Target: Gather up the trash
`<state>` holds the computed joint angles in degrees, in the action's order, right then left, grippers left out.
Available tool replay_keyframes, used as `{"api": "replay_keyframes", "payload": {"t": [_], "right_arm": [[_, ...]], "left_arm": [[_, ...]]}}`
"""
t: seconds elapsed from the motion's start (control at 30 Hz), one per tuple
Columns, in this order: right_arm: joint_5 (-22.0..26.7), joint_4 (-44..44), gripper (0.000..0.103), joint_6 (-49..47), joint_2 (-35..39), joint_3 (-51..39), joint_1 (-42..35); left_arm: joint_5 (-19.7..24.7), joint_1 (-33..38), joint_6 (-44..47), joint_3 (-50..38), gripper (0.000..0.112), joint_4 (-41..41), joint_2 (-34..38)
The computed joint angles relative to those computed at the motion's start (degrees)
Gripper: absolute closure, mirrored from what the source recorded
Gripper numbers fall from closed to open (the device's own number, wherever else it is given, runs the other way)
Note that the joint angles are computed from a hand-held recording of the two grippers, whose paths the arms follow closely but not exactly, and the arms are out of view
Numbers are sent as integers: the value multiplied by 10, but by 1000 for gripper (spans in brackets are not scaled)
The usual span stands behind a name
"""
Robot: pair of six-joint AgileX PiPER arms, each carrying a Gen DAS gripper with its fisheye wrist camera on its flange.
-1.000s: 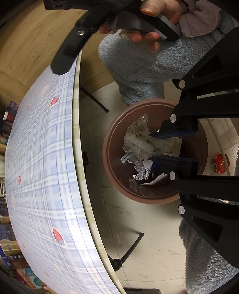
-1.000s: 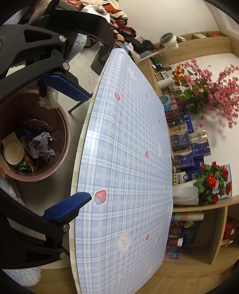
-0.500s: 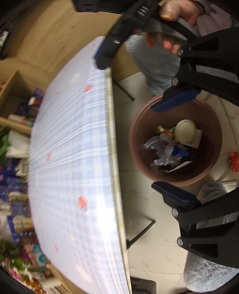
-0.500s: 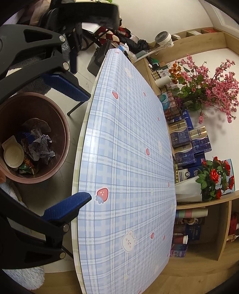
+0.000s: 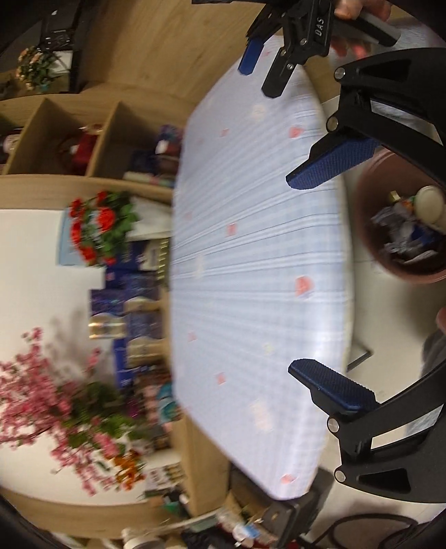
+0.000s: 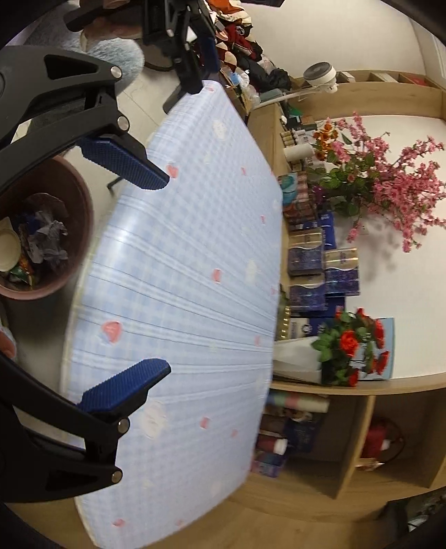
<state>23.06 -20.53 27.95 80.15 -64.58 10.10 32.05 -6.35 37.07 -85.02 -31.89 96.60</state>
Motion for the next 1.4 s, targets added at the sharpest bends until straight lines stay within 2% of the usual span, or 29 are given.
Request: {"api": "replay_keyframes", "payload": {"t": [0.2, 0.3, 0.5, 0.7, 0.87, 1.23, 1.4], "right_arm": [[60, 17, 6, -40, 5, -91, -17], [77, 20, 6, -48, 5, -118, -22], [95, 35, 6, -65, 5, -147, -32], [100, 34, 6, -64, 3, -149, -29], [104, 26, 6, -54, 3, -149, -26], [112, 28, 6, -48, 1, -154, -32], [113, 25, 6, -46, 0, -154, -32]], "left_arm": [[1, -5, -41, -82, 15, 42, 5], [2, -11, -75, -118, 15, 85, 9], [27, -6, -92, -172, 15, 87, 22], [19, -8, -88, -163, 15, 88, 12], [30, -7, -89, -169, 15, 82, 11], [5, -21, -83, -152, 15, 97, -1], [-13, -30, -107, -143, 15, 130, -7]]}}
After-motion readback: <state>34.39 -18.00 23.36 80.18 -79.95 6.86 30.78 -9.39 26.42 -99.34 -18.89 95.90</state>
